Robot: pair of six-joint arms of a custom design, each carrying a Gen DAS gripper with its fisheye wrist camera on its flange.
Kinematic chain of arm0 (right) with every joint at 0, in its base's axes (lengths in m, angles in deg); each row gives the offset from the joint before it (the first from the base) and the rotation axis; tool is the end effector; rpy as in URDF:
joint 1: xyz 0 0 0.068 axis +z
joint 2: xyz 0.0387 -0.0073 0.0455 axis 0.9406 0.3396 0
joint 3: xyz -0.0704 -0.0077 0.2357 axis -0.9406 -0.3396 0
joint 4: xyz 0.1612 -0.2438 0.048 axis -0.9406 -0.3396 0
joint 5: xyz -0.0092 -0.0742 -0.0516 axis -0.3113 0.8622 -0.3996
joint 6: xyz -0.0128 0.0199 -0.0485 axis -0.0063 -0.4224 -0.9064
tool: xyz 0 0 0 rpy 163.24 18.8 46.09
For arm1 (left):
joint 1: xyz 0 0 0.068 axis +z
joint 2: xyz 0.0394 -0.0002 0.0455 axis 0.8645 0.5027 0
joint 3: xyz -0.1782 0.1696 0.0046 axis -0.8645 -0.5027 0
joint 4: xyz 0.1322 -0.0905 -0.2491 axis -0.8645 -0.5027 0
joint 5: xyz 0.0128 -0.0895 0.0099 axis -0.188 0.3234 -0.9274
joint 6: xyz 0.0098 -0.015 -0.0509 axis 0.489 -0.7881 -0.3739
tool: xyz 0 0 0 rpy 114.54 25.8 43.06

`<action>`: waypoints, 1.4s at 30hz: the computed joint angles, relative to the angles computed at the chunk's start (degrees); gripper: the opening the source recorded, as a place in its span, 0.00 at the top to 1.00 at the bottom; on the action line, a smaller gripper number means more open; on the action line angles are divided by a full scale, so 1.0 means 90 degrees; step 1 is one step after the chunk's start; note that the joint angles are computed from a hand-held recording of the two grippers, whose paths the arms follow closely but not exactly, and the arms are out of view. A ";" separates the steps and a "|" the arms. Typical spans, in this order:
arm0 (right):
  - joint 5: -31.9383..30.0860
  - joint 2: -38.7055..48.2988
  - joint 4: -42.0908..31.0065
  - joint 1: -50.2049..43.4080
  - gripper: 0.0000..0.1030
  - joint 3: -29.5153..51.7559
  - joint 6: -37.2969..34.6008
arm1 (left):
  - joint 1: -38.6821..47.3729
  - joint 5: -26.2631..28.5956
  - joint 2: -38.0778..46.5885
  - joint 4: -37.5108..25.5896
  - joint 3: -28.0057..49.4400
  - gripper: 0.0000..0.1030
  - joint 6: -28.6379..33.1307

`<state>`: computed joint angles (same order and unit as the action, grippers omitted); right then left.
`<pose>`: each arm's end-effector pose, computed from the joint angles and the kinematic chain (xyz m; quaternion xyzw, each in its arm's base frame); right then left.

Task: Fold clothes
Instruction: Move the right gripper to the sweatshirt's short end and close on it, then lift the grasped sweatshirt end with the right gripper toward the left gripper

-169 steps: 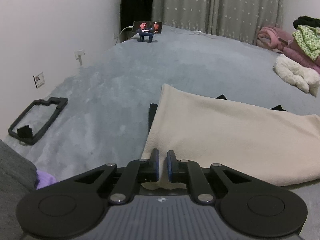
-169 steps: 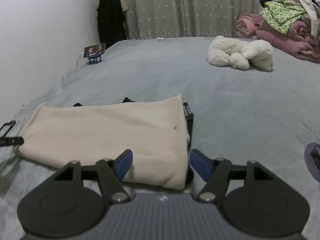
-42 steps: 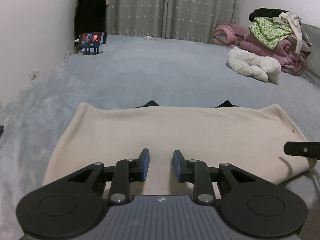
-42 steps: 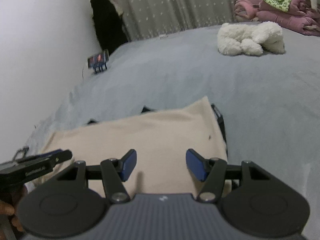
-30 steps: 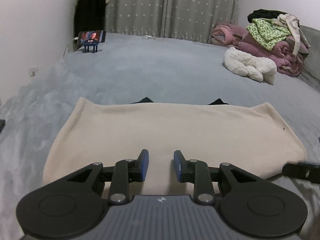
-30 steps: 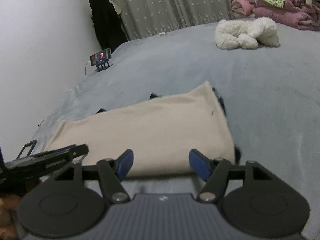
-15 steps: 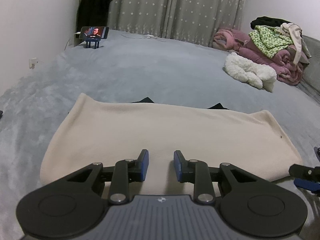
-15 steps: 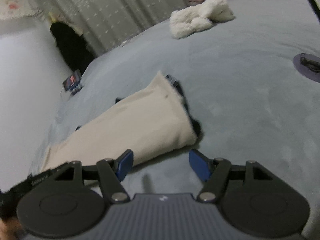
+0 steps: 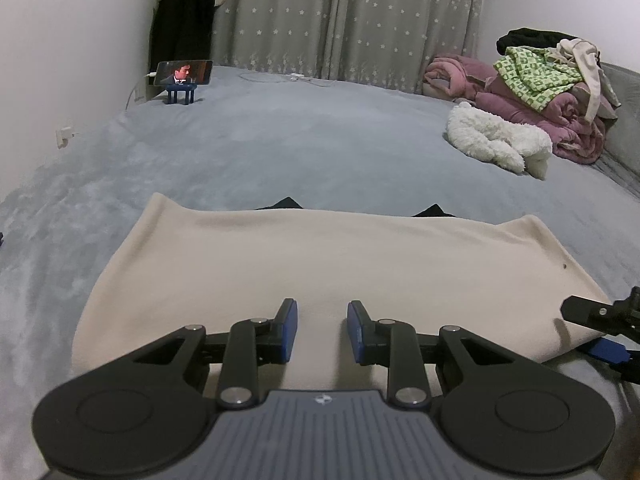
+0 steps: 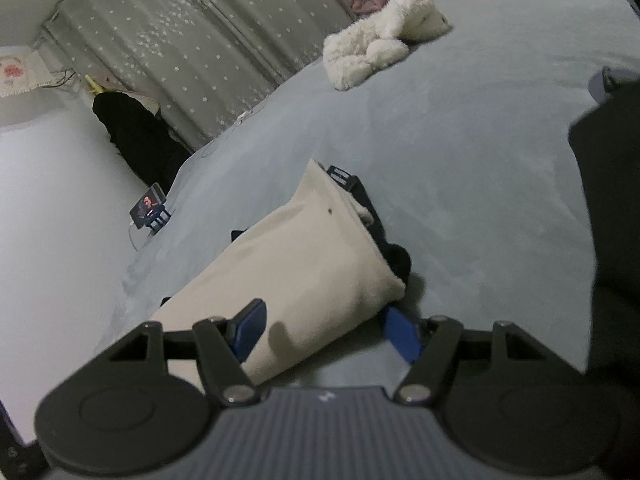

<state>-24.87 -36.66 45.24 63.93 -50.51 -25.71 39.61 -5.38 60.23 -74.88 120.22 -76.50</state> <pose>0.2414 -0.0161 0.2091 0.2367 0.8484 0.2296 0.4142 0.2664 -0.0935 0.2559 0.0129 0.8931 -0.0841 0.4418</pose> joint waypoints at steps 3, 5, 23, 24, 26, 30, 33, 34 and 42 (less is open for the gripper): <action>0.0089 0.0100 0.0288 0.0093 0.36 -0.0035 0.0201 | 0.0037 0.0061 0.0016 -0.0042 0.0039 0.75 -0.0043; 0.0110 0.0167 0.0484 0.0122 0.36 -0.0064 0.0365 | 0.0037 0.0047 0.0047 -0.0061 0.0069 0.75 -0.0056; 0.0531 0.0756 0.1270 0.0208 0.63 0.0047 0.0528 | -0.0176 -0.0272 0.0165 -0.0169 0.0176 0.75 -0.0082; 0.0573 0.0748 0.1268 0.0223 0.64 0.0071 0.0437 | -0.0172 -0.0266 0.0169 -0.0175 0.0182 0.75 -0.0080; 0.0583 0.0720 0.1242 0.0224 0.64 0.0080 0.0370 | -0.0166 -0.0262 0.0181 -0.0169 0.0188 0.75 -0.0081; 0.0569 0.0740 0.1145 0.0202 0.62 0.0060 0.0419 | -0.0154 -0.0244 0.0180 -0.0154 0.0175 0.75 -0.0081; 0.0623 0.0680 0.1138 0.0243 0.61 0.0024 0.0400 | -0.0150 -0.0244 0.0182 -0.0146 0.0168 0.75 -0.0069; 0.0637 0.0635 0.1138 0.0254 0.61 0.0000 0.0392 | -0.0151 -0.0248 0.0182 -0.0144 0.0166 0.75 -0.0064; 0.0662 0.0434 0.1157 0.0280 0.67 -0.0058 0.0269 | -0.0163 -0.0258 0.0191 -0.0145 0.0168 0.74 -0.0067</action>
<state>-18.91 -32.76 55.66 66.45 -51.03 -23.29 38.15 -7.70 61.95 -76.18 121.73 -77.10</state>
